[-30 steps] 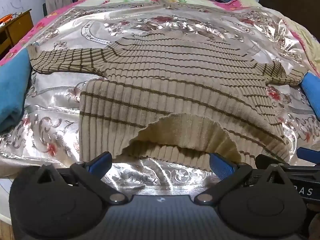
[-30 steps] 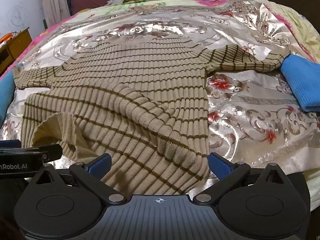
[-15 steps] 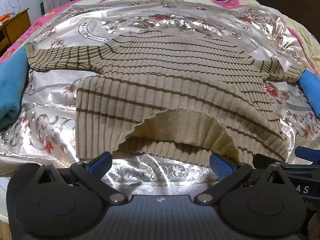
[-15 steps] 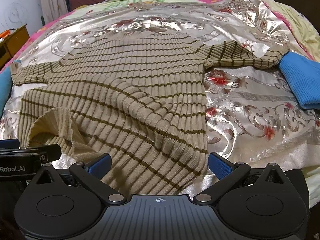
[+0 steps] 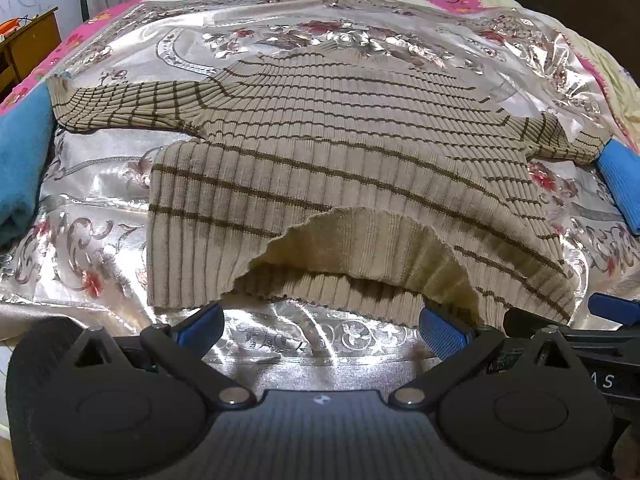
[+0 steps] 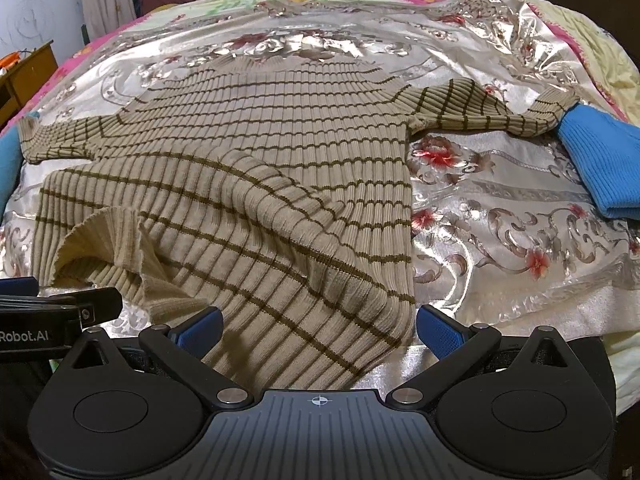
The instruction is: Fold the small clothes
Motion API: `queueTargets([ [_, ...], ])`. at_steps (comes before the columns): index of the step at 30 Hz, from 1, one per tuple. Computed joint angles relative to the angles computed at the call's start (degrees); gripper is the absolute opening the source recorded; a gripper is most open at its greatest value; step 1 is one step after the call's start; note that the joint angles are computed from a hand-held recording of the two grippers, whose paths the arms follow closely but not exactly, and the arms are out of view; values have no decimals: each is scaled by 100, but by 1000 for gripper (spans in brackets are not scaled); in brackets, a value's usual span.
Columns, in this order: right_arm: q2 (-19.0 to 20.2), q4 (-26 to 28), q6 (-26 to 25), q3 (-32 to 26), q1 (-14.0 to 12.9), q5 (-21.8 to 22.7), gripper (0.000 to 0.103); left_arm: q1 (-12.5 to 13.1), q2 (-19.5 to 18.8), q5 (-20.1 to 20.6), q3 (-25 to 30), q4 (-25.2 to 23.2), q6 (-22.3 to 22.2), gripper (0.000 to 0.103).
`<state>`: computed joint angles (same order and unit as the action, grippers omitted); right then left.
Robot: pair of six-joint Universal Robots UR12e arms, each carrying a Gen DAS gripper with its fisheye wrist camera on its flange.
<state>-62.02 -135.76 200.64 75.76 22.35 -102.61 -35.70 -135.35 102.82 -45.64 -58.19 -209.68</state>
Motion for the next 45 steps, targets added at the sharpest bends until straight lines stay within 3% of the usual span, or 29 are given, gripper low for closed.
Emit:
queueTargets([
  [29, 17, 226, -4, -54, -7, 88, 103, 21, -12, -130, 32, -194, -88, 103],
  [38, 15, 234, -11, -46, -33, 241, 103, 43, 115, 141, -199, -54, -160, 103],
  [45, -27, 222, 21, -9, -86, 395, 103, 82, 201, 194, -333, 104, 189, 103],
])
